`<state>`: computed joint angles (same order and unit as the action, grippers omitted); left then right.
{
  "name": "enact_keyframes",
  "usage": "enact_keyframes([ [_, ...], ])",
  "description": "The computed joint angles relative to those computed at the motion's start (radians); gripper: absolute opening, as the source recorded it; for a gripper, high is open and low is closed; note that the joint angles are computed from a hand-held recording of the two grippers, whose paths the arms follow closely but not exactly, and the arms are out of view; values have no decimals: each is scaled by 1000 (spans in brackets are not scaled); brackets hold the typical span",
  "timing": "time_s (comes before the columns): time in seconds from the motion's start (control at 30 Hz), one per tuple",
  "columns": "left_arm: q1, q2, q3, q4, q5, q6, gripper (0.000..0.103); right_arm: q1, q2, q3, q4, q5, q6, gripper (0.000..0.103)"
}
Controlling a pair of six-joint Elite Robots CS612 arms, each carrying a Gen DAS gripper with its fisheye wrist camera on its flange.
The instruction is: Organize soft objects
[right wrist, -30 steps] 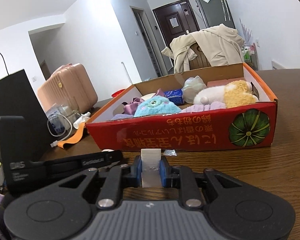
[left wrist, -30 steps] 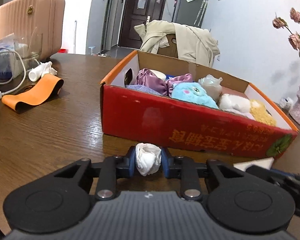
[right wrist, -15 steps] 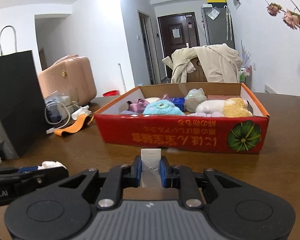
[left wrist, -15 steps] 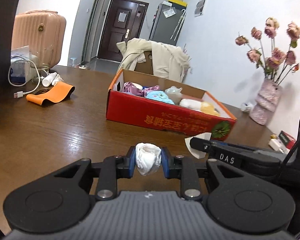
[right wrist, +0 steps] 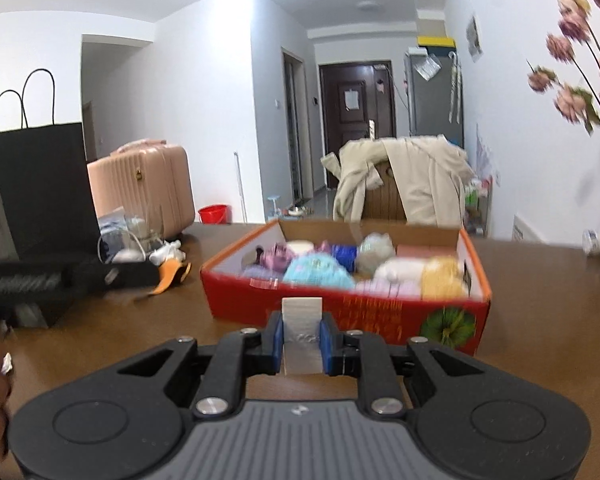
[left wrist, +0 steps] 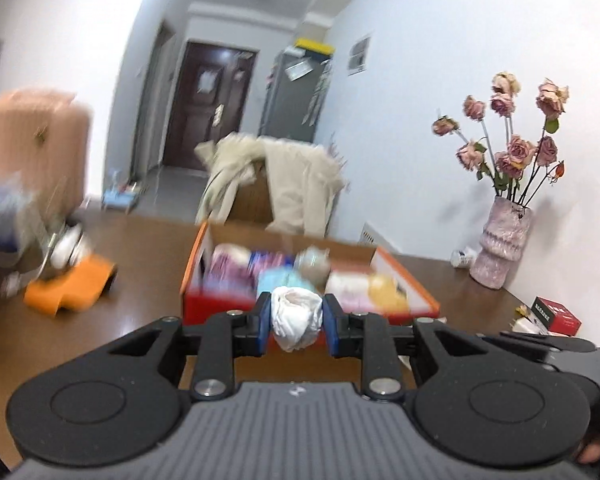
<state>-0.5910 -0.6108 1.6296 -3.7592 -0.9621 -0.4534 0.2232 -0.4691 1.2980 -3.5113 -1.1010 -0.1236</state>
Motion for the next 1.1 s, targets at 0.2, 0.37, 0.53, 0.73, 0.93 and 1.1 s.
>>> enact_keyframes([
  [0.2,113,44,-212,127,-297,151,28,-5,69,-226,179,12,-79,18],
  [0.37,178,150,-499,478,-412,145,28,6,212,-558,475,1,-108,18],
  [0.53,213,269,-734,735,-471,110,28,32,384,-909,770,-55,-194,20],
  [0.73,231,316,-805,808,-517,120,46,38,505,-1131,913,-54,-204,31],
  [0.93,227,280,-743,740,-485,144,58,27,416,-955,772,-62,-178,46],
  [1.1,219,211,-642,676,-425,150,63,11,316,-784,619,-104,-148,47],
])
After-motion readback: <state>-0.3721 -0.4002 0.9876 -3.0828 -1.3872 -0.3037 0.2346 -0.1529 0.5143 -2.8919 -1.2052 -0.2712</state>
